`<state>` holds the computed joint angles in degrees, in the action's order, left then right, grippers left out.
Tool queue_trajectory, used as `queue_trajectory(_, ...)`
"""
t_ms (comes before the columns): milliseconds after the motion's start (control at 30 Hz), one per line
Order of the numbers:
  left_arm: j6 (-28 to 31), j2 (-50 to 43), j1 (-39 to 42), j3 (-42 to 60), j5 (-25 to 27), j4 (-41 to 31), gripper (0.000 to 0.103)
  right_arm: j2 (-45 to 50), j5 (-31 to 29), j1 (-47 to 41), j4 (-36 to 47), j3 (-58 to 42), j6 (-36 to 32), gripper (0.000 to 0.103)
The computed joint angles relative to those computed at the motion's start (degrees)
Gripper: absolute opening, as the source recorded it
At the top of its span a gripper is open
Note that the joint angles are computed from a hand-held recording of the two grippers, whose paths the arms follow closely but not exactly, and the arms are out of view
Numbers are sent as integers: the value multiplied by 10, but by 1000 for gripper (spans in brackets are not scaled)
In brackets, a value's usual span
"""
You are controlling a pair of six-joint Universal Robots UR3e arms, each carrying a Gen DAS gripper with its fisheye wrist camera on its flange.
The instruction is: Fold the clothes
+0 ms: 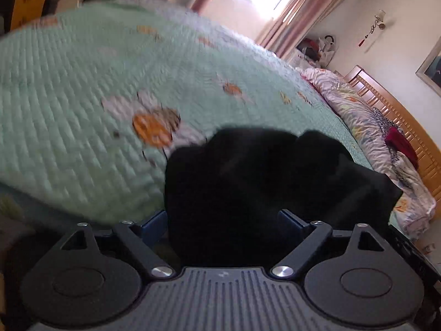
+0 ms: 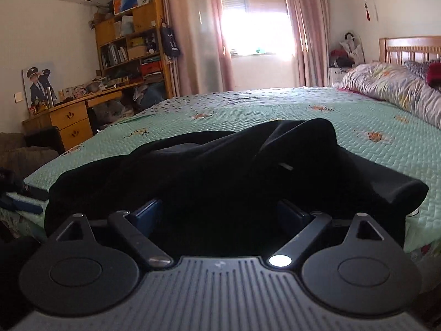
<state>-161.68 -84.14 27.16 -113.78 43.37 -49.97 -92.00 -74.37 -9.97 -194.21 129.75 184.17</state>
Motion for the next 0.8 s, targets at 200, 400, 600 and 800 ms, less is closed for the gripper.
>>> queue_trajectory(200, -102, -106, -47, 49, -9, 73, 90, 28, 74, -19, 55, -49, 51, 90)
queue_trajectory(400, -123, -187, -108, 154, -5, 82, 70, 66, 145, -47, 45, -56, 144, 90)
queue_trajectory(600, -165, -209, -141, 161, 32, 122, 91, 82, 155, -36, 27, -63, 159, 91)
queue_trajectory(800, -199, -213, -146, 143, 47, 189, 20, 97, 125, -13, 59, -106, 127, 82)
